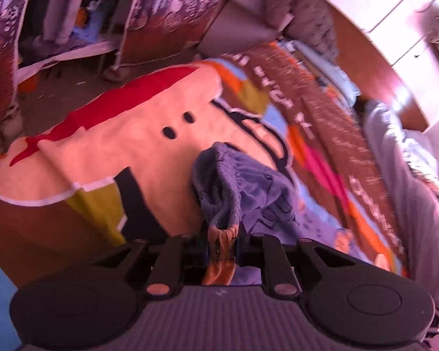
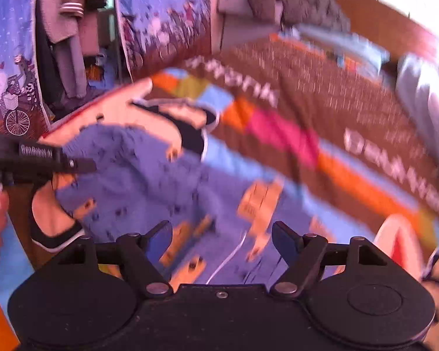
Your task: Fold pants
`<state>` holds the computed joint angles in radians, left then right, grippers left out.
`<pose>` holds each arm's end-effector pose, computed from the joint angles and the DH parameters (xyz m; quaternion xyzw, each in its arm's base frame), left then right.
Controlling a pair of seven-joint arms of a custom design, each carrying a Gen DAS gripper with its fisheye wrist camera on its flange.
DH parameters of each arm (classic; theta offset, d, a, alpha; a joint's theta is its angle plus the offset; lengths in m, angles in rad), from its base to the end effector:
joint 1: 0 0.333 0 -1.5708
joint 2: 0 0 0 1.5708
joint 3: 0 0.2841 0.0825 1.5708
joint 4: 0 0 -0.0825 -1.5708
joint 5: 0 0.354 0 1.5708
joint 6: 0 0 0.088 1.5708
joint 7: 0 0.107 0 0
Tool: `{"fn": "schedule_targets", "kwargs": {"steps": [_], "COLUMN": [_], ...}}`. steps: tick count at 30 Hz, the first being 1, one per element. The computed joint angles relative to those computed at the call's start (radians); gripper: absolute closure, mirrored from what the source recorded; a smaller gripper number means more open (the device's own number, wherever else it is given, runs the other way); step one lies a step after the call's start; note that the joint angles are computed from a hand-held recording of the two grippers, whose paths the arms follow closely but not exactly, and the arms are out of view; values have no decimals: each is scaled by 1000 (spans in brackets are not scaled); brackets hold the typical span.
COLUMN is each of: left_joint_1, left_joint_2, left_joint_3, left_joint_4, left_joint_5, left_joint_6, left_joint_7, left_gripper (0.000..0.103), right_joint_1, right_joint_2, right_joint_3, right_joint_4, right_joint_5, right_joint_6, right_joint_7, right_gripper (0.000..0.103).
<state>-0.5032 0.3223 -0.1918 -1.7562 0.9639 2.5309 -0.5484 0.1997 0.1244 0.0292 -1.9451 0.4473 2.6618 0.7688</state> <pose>0.4939 -0.4085 0.4184 -0.8502 0.3623 -0.3560 0.1384 0.5862 0.1232 0.4657 -0.8562 0.4018 -0.1746 0.2739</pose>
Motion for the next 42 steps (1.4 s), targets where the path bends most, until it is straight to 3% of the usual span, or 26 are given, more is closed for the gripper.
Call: {"fn": "schedule_targets", "kwargs": {"steps": [3, 7, 9, 10, 11, 14, 16, 19, 21, 22, 24, 27, 30, 31, 32, 34, 35, 37, 39, 41, 42], "left_joint_1": [6, -5, -19, -25, -35, -52, -48, -42, -40, -39, -36, -20, -9, -6, -2, 2, 8, 31, 52, 66, 72], "left_joint_2": [7, 41, 42, 56, 57, 62, 57, 57, 57, 56, 45, 11, -34, -45, -58, -93, -111, -133, -145, -148, -147], "left_joint_3": [-1, 3, 13, 16, 23, 32, 33, 28, 28, 29, 32, 40, 40, 32, 25, 18, 17, 10, 1, -12, -16], "left_joint_4": [-6, 50, 51, 72, 72, 77, 66, 65, 61, 58, 41, -18, -82, -96, -110, -156, -180, -214, -235, -241, -240], "left_joint_5": [-7, 1, 24, 32, 55, 101, 117, 121, 131, 137, 155, 206, 285, 288, 290, 343, 387, 446, 496, 507, 504], "left_joint_6": [10, -20, -32, -44, -55, -101, -90, -97, -94, -89, -67, 8, 53, 44, 34, 30, 42, 75, 104, 110, 116], "left_joint_7": [15, 79, 75, 77, 69, 84, 67, 81, 96, 87, 60, -21, -135, -140, -143, -217, -280, -368, -422, -423, -411], "left_gripper": [80, 61, 58, 56, 55, 54, 56, 68, 70, 71, 70, 58, 46, 45, 44, 33, 32, 32, 32, 32, 30], "right_joint_1": [7, 8, 42, 63, 88, 97, 72, 12, -10, -8, 30, 67, 9, -5, -8, -7, -5, -7, 25, 11, -22], "right_joint_2": [47, 80, 93, 88, 82, 69, 63, 33, 32, 42, 76, 122, 101, 89, 76, 55, 54, 75, 140, 236, 292], "right_joint_3": [-12, 9, -8, -20, -38, -44, -27, 29, 61, 63, 23, -16, 51, 66, 70, 71, 72, 74, 42, 67, 119], "right_joint_4": [36, 42, 16, -3, -29, -85, -83, -96, -87, -75, -46, -14, -27, -33, -41, -49, -40, 21, 152, 326, 414], "right_joint_5": [-32, 42, -23, -73, -139, -189, -145, 55, 197, 233, 173, 52, 184, 232, 256, 277, 280, 275, 212, 163, 150], "right_joint_6": [-43, -32, 29, 60, 108, 208, 219, 275, 316, 327, 312, 243, 239, 243, 248, 255, 243, 159, 14, -138, -197], "right_joint_7": [115, 139, 232, 288, 351, 391, 371, 266, 197, 204, 309, 395, 307, 266, 238, 180, 148, 83, 83, 104, 110], "right_gripper": [27, 32, 40, 51, 56, 82, 84, 85, 85, 84, 82, 71, 56, 44, 38, 38, 38, 39, 39, 39, 39]}}
